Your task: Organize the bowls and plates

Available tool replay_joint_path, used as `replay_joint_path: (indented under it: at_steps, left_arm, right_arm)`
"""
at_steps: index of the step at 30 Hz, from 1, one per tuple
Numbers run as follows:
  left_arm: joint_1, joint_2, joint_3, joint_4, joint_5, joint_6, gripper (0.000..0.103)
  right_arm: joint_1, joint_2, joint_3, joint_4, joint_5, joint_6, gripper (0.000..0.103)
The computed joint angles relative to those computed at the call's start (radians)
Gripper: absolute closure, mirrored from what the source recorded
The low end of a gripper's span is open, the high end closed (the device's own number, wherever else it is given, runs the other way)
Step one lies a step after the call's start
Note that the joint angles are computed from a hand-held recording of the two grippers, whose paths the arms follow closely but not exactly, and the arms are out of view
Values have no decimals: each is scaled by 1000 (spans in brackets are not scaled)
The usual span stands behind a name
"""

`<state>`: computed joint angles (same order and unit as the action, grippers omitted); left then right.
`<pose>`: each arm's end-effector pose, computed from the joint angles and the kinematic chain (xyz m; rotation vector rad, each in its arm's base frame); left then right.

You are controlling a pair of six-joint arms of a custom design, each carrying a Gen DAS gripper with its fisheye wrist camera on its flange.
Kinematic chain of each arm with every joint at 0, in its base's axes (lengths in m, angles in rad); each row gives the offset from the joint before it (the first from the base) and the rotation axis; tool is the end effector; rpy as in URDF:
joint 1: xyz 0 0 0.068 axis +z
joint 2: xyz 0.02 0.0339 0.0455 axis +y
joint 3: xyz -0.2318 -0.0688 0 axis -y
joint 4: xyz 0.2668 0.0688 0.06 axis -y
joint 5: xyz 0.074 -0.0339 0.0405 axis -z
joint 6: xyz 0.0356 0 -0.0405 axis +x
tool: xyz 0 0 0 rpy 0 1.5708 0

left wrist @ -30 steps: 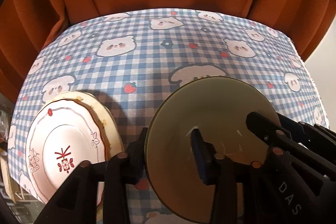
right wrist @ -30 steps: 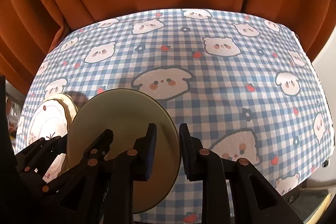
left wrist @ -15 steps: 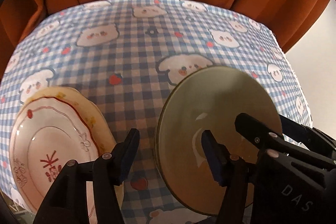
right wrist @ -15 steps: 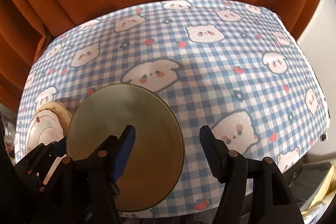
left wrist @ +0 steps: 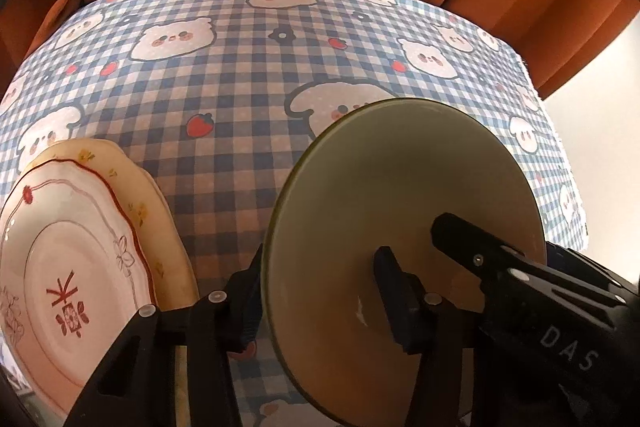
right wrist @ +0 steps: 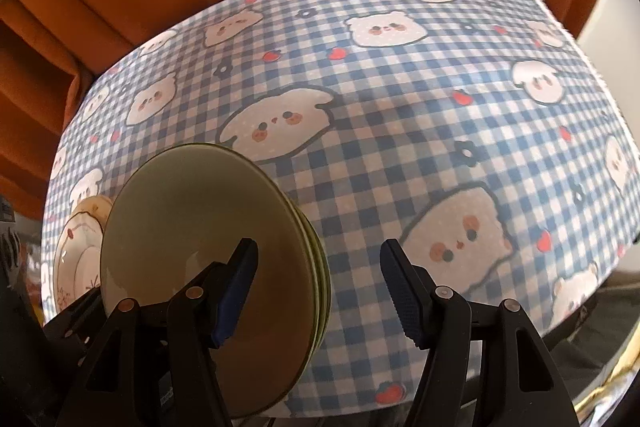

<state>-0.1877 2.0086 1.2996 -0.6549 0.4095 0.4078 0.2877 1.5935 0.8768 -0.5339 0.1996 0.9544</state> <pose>0.3724 -0.0852 0.0909 0.8921 2.6984 -0.5541 0.2898 0.0784 0.1119 0.9474 2.5994 0.0347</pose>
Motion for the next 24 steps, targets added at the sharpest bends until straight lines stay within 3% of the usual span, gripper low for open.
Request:
replay_joint_path:
  at_steps: [7, 9, 11, 13, 20, 24]
  left_arm:
    - [-40, -52, -54, 51, -92, -83, 55]
    - [-46, -58, -63, 64, -111, -96, 55]
    - [-53, -66, -71, 72, -134, -112, 55]
    - [-60, -79, -84, 79, -154, -122, 55]
    - [-73, -113, -113, 78, -198, -199, 55]
    - [-85, -138, -130, 82, -207, -215, 55]
  right_arm:
    - [-76, -31, -84, 134, -145, -97, 39]
    - [-98, -30, -96, 166, -194, -120, 45]
    - [-119, -29, -105, 199, -262, -140, 59]
    - [-122, -22, -97, 203, -283, -165, 64]
    - [-113, -7, -61, 163, -270, -239, 66]
    - [-148, -3, -66, 171, -322, -246, 65]
